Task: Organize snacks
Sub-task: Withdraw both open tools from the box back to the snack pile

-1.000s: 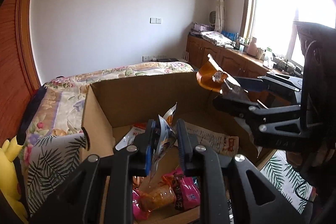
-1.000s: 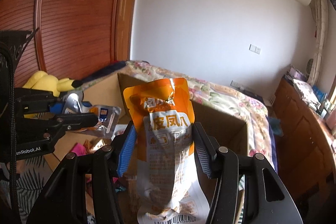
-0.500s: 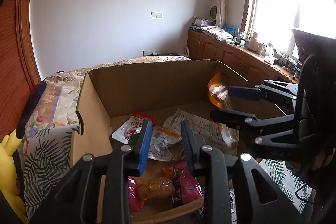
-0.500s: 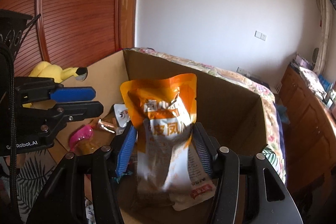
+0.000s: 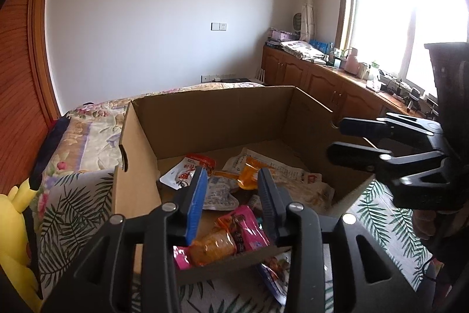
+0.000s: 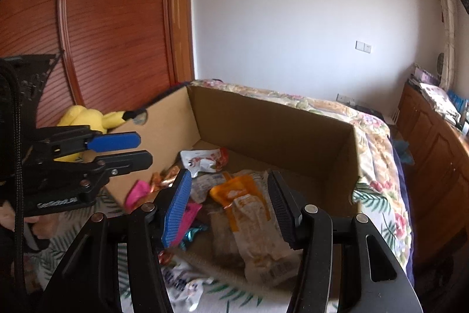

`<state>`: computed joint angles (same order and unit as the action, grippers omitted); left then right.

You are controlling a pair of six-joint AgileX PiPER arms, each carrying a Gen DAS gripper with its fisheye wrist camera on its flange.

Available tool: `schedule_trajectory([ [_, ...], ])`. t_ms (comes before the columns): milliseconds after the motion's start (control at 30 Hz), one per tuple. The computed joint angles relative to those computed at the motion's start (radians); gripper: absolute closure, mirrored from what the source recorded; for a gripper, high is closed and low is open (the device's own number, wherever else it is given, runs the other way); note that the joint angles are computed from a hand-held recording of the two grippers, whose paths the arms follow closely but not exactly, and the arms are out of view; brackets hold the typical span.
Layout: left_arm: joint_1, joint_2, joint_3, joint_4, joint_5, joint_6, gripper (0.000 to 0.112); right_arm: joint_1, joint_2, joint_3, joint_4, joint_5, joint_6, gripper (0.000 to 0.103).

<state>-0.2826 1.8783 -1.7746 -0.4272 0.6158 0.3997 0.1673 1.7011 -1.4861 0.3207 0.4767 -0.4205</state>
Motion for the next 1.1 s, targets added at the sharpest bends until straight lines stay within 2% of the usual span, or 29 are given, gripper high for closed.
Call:
schedule_trajectory([
  [300,-0.037,-0.128,0.165,0.032,-0.064,-0.017,0.068,-0.009,-0.224,0.233,0.003,-0.037,0.024,0.049],
  [467,-0.055,-0.175,0.258,0.018,-0.087,-0.012,0.066,-0.022,-0.303,0.362,0.033,-0.052,0.007,0.048],
  [833,-0.114,-0.193,0.401,0.060,-0.126,-0.091,0.065,-0.059,-0.340,0.572,0.121,-0.096,-0.054,0.048],
  [1000,-0.126,-0.185,0.430,0.077,-0.131,-0.123,0.064,-0.058,-0.315,0.622,0.147,-0.118,-0.083,0.048],
  [1100,-0.134,-0.169,0.432,0.100,-0.126,-0.146,0.064,-0.067,-0.290,0.641,0.186,-0.120,-0.130,0.052],
])
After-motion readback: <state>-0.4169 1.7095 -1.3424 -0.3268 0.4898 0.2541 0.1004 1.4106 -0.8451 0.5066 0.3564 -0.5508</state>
